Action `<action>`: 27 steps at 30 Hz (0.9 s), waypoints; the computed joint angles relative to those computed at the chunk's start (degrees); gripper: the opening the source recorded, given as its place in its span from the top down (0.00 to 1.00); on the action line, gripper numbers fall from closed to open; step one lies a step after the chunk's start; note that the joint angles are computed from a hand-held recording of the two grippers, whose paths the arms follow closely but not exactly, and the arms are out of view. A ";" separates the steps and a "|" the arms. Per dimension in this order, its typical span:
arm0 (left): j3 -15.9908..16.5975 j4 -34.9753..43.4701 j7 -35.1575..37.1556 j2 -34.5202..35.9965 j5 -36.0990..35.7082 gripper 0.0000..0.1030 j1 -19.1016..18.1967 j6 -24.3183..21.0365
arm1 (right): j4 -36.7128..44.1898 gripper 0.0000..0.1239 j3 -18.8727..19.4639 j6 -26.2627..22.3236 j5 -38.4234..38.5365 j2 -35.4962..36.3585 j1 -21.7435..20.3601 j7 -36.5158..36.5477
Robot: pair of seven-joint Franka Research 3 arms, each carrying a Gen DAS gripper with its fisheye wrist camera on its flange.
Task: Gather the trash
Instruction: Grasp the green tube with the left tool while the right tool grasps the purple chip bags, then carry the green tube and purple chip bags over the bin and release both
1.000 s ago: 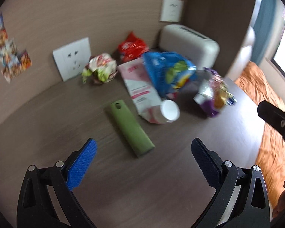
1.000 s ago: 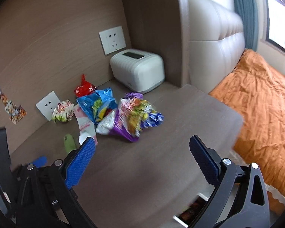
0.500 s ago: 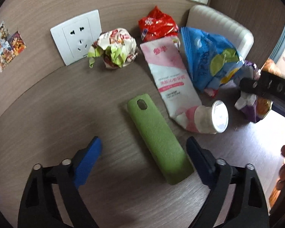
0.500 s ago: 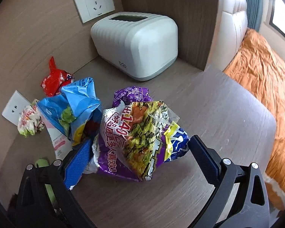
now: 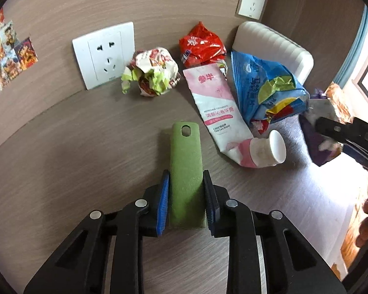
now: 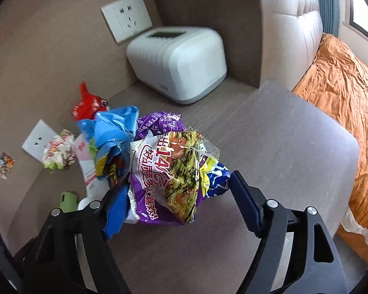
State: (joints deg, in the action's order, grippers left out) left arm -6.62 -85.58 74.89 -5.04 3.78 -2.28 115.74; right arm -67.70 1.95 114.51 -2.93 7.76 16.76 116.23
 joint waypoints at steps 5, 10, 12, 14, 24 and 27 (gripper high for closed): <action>0.24 -0.50 4.64 -1.91 -0.85 0.76 -0.24 0.51 | -5.89 0.58 0.41 3.10 0.04 -6.06 -0.65 -0.23; -0.21 -1.23 7.47 -4.30 -1.39 0.76 -1.25 0.86 | -12.61 0.60 0.76 5.88 1.65 -12.33 -2.43 -0.01; -0.41 -1.66 8.76 -5.40 -1.95 0.76 -1.97 1.09 | -15.74 0.60 0.99 7.12 2.55 -15.38 -3.24 0.23; -0.69 -1.56 10.01 -6.20 -2.45 0.76 -2.81 0.89 | -18.54 0.60 1.36 7.79 2.90 -18.29 -4.10 0.03; -3.45 -2.21 13.57 -8.48 -7.14 0.76 -8.79 -1.91 | -31.08 0.60 1.91 5.27 5.07 -32.72 -8.87 -1.77; -4.62 -3.88 14.33 -9.35 -7.83 0.76 -10.94 -2.58 | -34.57 0.60 1.61 3.33 5.38 -36.95 -10.31 -3.56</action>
